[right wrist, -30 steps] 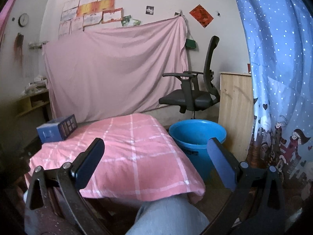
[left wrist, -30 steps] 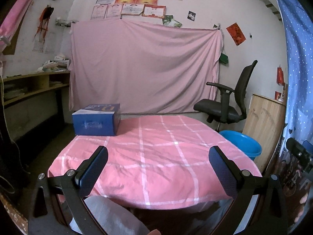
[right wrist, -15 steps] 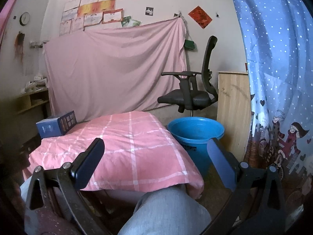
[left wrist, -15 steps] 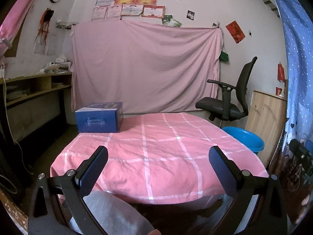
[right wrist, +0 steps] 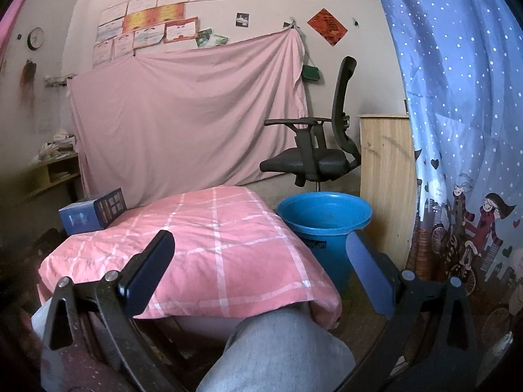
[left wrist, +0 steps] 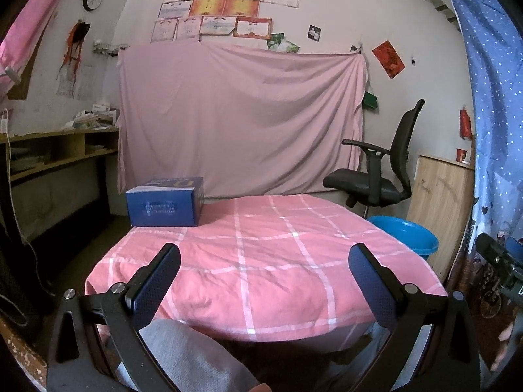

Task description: Collect trash

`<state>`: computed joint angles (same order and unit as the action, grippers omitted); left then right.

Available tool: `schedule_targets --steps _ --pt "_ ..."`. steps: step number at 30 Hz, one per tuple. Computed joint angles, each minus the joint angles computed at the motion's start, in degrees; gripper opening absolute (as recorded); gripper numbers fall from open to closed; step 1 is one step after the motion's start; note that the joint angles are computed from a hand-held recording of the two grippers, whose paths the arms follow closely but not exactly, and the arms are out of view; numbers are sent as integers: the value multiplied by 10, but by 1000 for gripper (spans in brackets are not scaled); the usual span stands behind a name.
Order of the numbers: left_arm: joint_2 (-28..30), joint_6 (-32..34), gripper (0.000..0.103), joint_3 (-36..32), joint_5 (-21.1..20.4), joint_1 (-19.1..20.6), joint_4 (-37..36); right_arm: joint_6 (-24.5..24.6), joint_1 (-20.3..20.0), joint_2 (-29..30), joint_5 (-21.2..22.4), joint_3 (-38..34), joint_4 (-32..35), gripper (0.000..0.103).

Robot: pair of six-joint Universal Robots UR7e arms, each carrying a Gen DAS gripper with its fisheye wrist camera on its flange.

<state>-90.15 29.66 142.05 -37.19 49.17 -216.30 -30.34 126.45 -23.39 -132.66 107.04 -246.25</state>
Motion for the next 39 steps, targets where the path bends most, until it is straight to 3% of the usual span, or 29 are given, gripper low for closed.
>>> schedule_targets --steps 39 --pt "7 -11 101 8 13 -15 -6 -12 3 4 -6 -7 11 103"
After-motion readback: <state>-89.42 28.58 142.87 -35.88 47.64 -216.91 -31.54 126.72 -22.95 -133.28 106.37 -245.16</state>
